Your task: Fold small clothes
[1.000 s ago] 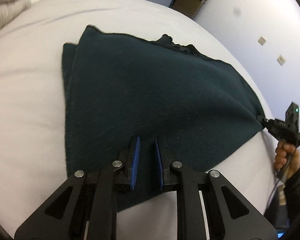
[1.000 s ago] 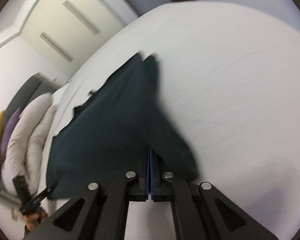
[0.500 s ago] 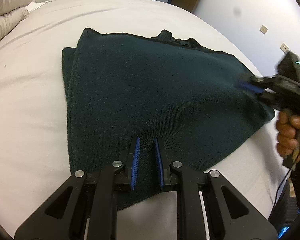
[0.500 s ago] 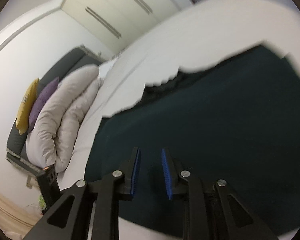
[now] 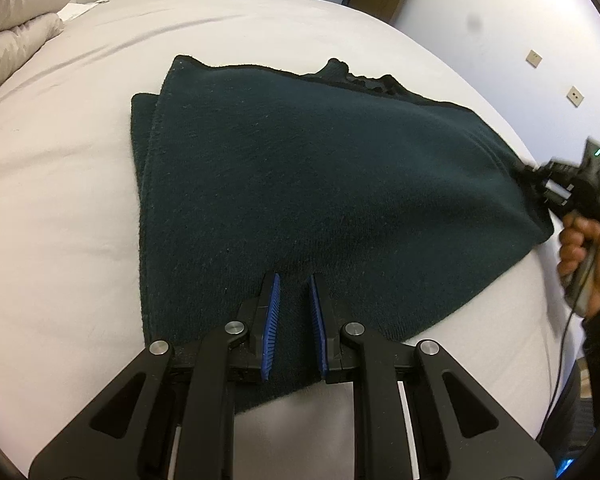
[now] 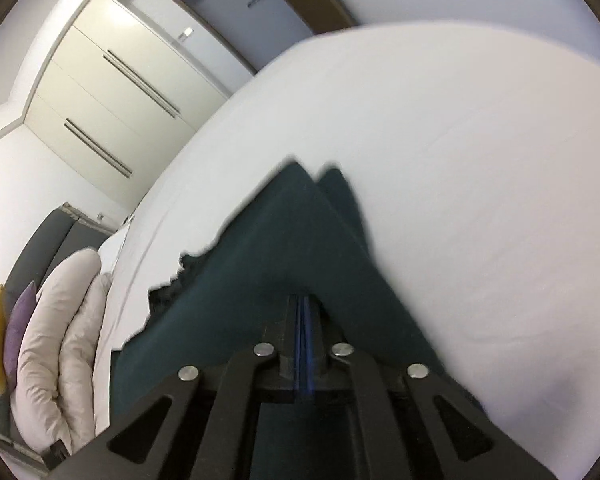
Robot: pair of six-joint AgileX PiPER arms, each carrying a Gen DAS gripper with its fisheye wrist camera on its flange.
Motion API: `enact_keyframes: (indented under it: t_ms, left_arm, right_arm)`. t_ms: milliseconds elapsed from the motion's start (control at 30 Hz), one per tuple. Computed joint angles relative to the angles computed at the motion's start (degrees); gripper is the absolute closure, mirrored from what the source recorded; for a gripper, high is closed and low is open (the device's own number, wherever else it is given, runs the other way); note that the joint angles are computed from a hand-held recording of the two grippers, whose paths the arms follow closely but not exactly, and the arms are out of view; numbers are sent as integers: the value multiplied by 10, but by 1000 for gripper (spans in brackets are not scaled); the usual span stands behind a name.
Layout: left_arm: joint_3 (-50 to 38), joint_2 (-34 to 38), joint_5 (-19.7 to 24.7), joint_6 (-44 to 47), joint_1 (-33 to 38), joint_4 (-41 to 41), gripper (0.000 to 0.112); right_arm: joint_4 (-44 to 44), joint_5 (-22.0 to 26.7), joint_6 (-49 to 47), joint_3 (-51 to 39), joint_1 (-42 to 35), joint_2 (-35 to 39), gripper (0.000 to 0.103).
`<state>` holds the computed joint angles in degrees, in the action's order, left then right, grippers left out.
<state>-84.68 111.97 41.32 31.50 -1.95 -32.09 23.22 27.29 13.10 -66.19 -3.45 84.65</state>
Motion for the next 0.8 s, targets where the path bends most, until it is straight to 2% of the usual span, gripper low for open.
enact_keyframes:
  t_ms: [67,133,200,267,333,433,500,533,633,800]
  left_arm:
    - [1,-3,-9,-20,-12,21,97]
    - [-4,1,-13,-35,-21,32,97]
    - [-4,2,-15,-36,-22,29,97]
    - [-4,2,-13,-35,-22,27,97]
    - [-3,1,-13,-33,-21,25,97]
    - [-5,2,-7,-28,-17,17,97]
    - [-8,2,-3,-26,-14,14,97]
    - [-8,3,-1,-22,-11,11,97]
    - [-10,6,1,-18,-6,7,97]
    - [-8,7,-1,-12,-2,2,97]
  right_arm:
    - [5,15,-25,-42,39,11,75]
    - [36,26,-63,-86,82,38,68]
    - [116,38,-140,-137,117,84,67]
    - [176,76,-177,-216,149,156,64]
    - [199,125,-180,-298,166,227,62]
    - [160,170,-129,-387,170,310,63]
    - [187,166,-129,-385,150,329,87]
    - [204,162,-134,-383,138,335,103]
    - [271,132,-178,-329,93,312,103]
    - [228,86,-148,-287,28,278,103]
